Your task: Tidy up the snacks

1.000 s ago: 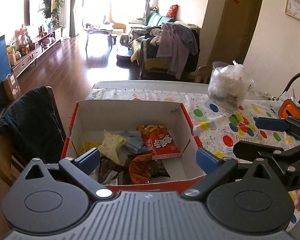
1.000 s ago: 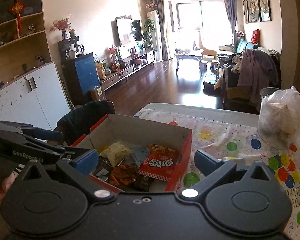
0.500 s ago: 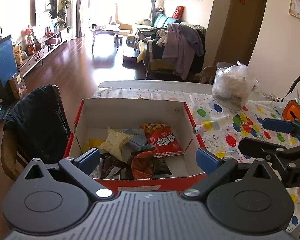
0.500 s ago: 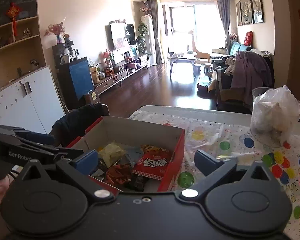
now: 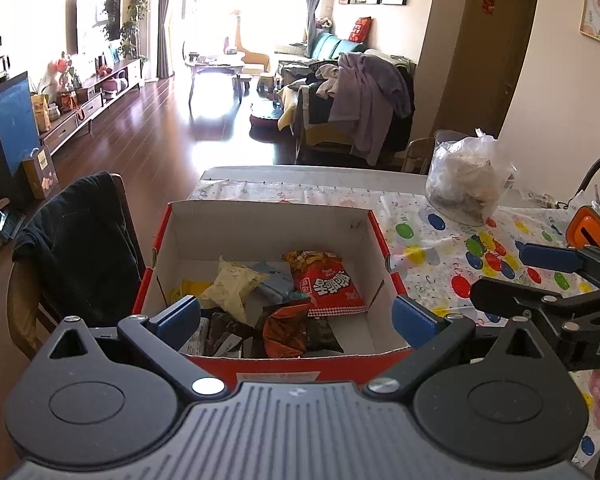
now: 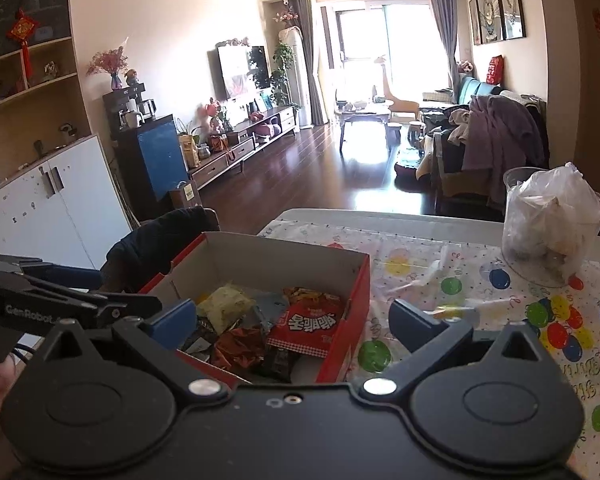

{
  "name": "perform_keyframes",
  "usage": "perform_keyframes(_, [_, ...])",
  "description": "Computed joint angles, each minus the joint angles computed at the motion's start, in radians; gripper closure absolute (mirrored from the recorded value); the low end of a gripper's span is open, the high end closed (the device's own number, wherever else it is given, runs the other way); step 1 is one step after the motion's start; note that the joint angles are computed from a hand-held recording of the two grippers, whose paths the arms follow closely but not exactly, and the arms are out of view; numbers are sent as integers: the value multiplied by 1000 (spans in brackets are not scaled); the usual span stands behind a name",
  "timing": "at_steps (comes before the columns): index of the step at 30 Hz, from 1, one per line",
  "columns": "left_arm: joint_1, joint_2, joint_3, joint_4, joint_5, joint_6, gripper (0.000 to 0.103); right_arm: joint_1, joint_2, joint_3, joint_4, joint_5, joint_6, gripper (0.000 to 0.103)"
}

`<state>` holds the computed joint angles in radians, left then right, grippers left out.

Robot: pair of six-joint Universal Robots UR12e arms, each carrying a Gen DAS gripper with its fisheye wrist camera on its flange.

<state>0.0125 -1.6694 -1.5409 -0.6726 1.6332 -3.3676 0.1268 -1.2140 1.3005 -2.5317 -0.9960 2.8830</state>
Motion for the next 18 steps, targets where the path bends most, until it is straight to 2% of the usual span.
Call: perform_keyframes(18, [-3, 17, -13, -3, 2, -30, 0, 16, -1, -2, 8, -37, 4, 0])
